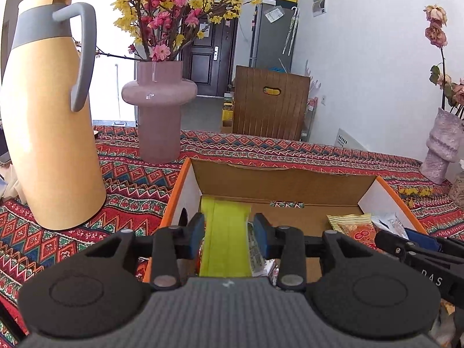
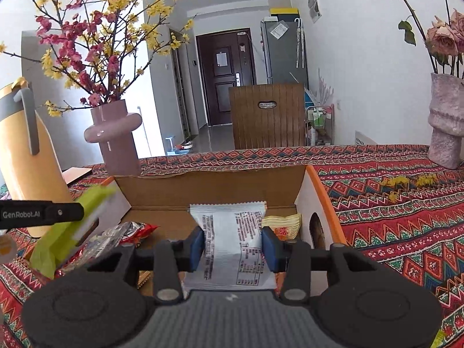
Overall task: Organize snacks
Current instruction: 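Open both grippers to drop the packets into the box, then move both grippers back toward the snack pile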
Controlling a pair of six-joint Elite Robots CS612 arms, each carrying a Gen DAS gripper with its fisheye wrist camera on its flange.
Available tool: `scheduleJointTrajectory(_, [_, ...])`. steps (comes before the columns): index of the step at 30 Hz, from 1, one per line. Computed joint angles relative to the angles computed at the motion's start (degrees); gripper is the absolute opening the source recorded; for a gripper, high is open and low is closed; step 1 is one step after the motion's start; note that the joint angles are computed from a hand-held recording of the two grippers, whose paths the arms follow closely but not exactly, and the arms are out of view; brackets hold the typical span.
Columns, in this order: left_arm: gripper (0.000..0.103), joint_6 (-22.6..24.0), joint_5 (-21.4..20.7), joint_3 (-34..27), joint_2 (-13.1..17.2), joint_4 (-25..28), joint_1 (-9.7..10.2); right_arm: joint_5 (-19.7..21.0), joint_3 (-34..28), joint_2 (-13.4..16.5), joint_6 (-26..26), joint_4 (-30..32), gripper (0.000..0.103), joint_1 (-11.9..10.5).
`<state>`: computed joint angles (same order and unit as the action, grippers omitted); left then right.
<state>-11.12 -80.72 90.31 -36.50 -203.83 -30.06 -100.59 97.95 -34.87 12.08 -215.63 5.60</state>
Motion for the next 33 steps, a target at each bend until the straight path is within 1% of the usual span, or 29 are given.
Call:
scheduleJointTrajectory(1, [0.061,-0.1,0.2,0.2,0.0,-0.8,-0.06,0.1,0.2,0.0,0.3,-0.4,0.062,-0.1])
scheduleJointTrajectory(2, [0.085,-0.2,0.9,0.3,0.1,-1.7,-0.23,-0.1,0.4,-0.1,0.6,-1.0,0.070,-0.1])
scheduleJointTrajectory(3, [0.098,-0.3,2.0,0.6,0.1,-2.9,-0.42,-0.6,0.5,0.0,0.8,-1.7,0.088,0.0])
scheduleJointTrajectory(4, [0.101,-0.4,2.9,0.8,0.2,-4.1,-0.57,-0.9,0.6,0.0,0.9,-2.4,0.101,0.0])
scheduleJointTrajectory(5, [0.103,-0.5,3.0,1.0,0.2,-4.9,-0.59,-1.1,0.8,0.0,1.2,-3.2,0.103,0.0])
scheduleJointTrajectory(8, [0.103,-1.4,3.8,1.3,0.2,-5.7,-0.64,-1.0,1.1,-0.1,2.1,-4.1,0.103,-0.1])
scheduleJointTrajectory(13, [0.103,-2.0,4.1,1.0,0.3,-4.0,-0.61,-2.1,1.3,-0.2,2.3,-4.4,0.103,0.1])
scheduleJointTrajectory(19, [0.103,-3.0,4.1,0.7,0.3,-2.5,-0.41,-2.1,1.6,-0.2,2.3,-5.0,0.103,0.2])
scheduleJointTrajectory(28, [0.103,-3.6,4.5,1.2,0.2,-3.5,-0.47,-2.2,2.0,-0.3,1.7,-6.5,0.103,0.3])
scheduleJointTrajectory(33, [0.103,-3.4,5.3,2.6,-1.0,-5.5,-0.81,-2.7,2.8,-0.9,0.5,-9.4,0.103,0.6])
